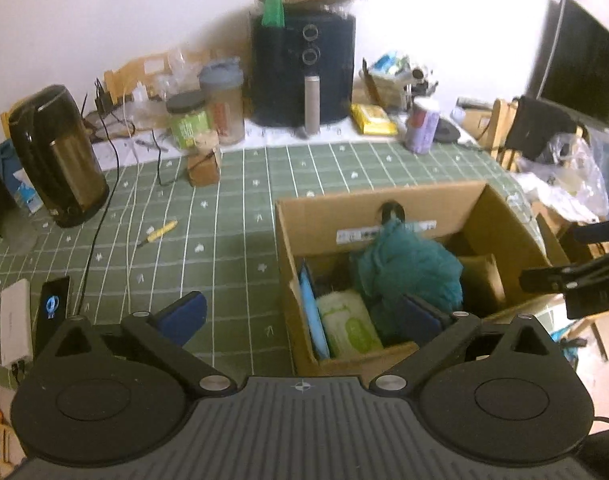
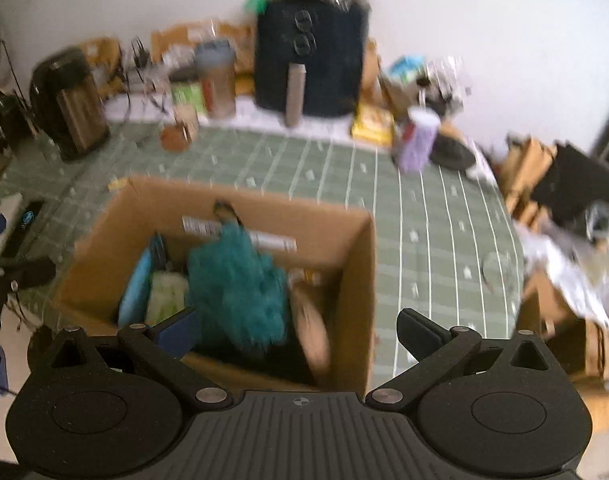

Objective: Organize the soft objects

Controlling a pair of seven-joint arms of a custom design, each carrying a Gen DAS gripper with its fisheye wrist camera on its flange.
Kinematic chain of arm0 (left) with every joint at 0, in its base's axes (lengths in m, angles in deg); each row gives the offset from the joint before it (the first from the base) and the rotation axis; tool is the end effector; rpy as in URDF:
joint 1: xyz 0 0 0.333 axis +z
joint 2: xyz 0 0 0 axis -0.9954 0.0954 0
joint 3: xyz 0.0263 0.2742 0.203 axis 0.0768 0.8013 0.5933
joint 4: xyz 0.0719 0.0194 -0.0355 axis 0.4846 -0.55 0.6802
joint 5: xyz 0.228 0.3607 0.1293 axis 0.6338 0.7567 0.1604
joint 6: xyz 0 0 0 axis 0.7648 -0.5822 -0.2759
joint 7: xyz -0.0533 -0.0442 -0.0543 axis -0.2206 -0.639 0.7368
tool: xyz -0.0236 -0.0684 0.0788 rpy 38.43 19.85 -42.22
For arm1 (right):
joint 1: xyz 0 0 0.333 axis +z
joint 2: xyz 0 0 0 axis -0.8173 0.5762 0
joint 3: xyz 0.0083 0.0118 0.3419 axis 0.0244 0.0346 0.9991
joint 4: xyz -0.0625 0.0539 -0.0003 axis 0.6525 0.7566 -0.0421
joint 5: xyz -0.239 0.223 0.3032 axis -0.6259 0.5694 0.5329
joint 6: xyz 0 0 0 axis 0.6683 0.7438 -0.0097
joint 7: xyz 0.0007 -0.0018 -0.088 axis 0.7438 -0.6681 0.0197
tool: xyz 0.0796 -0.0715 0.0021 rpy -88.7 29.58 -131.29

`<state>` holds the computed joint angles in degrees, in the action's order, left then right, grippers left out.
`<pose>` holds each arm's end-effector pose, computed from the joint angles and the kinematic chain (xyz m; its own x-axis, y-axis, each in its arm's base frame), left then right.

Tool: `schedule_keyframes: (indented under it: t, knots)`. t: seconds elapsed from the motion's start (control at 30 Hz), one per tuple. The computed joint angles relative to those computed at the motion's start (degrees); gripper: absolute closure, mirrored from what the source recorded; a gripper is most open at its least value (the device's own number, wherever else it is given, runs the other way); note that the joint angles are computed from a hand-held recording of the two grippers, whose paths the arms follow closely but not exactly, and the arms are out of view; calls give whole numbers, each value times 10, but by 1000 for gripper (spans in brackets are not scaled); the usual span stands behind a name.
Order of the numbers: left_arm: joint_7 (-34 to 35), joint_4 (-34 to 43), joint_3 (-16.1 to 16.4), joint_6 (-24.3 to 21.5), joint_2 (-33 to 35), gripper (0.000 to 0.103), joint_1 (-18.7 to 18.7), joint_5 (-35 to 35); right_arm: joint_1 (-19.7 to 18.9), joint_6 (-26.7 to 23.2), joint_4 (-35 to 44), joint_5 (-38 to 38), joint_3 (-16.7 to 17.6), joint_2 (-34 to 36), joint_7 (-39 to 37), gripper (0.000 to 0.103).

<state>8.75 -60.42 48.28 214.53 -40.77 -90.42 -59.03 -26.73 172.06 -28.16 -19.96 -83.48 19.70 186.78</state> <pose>0.7016 -0.1823 0.5177 -0.2993 -0.9541 -0.0061 -0.7252 0.2316 -0.6484 0.6823 0.3743 0.5172 0.0796 -0.9968 0.0045 -0.8103 -0.0673 -0.5821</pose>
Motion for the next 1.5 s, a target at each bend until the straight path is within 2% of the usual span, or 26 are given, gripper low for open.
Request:
schedule_keyframes:
  t: [0.17, 0.43, 0.63, 0.7, 1.0, 1.5]
  knots:
    - [6, -1, -3, -35, -7, 0, -3, 1, 2, -49, -6, 14, 7, -10, 2, 0]
    - [0, -5, -5, -79, -18, 0, -12, 6, 0, -77, -20, 28, 16, -19, 10, 0]
    - [-44, 19, 3, -157, -9, 0, -24, 44, 0, -99, -15, 39, 20, -16, 9, 0]
    - [-46, 19, 2, -166, -10, 0, -21, 41, -1, -104, -13, 45, 22, -15, 6, 0]
    - [-67, 20, 2, -183, -13, 0, -19, 42, -1, -113, -13, 53, 23, -15, -2, 0]
    - [-78, 26, 0, -174, -7, 0, -19, 37, 0, -117, -3, 49, 21, -9, -15, 0]
